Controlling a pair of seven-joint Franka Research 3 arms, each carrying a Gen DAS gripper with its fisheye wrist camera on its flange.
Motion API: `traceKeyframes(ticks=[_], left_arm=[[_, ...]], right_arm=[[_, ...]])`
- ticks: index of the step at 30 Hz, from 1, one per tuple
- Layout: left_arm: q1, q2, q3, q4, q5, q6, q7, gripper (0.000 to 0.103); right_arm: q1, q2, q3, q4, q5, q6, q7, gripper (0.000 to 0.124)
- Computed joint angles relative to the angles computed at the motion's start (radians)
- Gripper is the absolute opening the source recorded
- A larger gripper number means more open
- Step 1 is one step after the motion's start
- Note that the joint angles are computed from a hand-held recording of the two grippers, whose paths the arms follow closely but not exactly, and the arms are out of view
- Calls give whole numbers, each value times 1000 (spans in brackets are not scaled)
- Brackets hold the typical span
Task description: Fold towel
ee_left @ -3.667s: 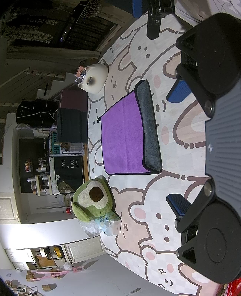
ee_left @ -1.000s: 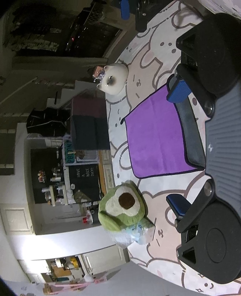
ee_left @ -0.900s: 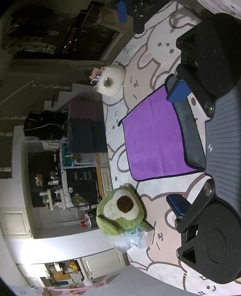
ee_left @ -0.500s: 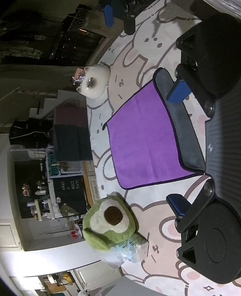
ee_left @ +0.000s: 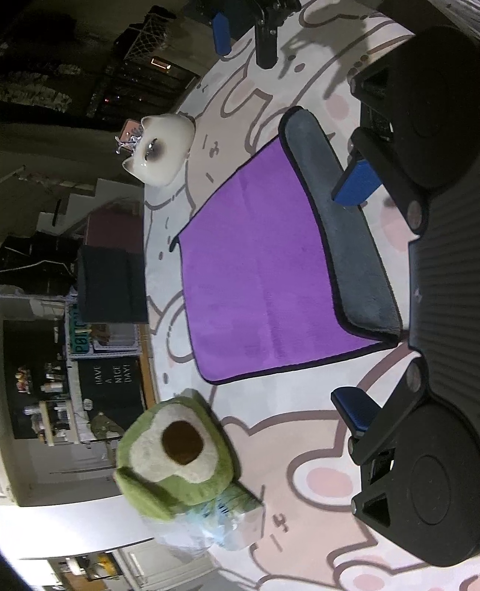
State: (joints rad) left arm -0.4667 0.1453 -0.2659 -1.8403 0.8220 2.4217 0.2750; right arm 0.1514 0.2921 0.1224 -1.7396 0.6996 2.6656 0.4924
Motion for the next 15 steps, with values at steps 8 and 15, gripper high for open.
traceKeyframes(ticks=[8, 15], left_arm=[[28, 11, 15, -48, -23, 95, -4, 101], [58, 24, 25, -90, -74, 214, 49, 96]], right_arm=[[-16, 68, 20, 35, 44, 18, -21, 103], [-41, 117, 52, 65, 103, 17, -47, 103]])
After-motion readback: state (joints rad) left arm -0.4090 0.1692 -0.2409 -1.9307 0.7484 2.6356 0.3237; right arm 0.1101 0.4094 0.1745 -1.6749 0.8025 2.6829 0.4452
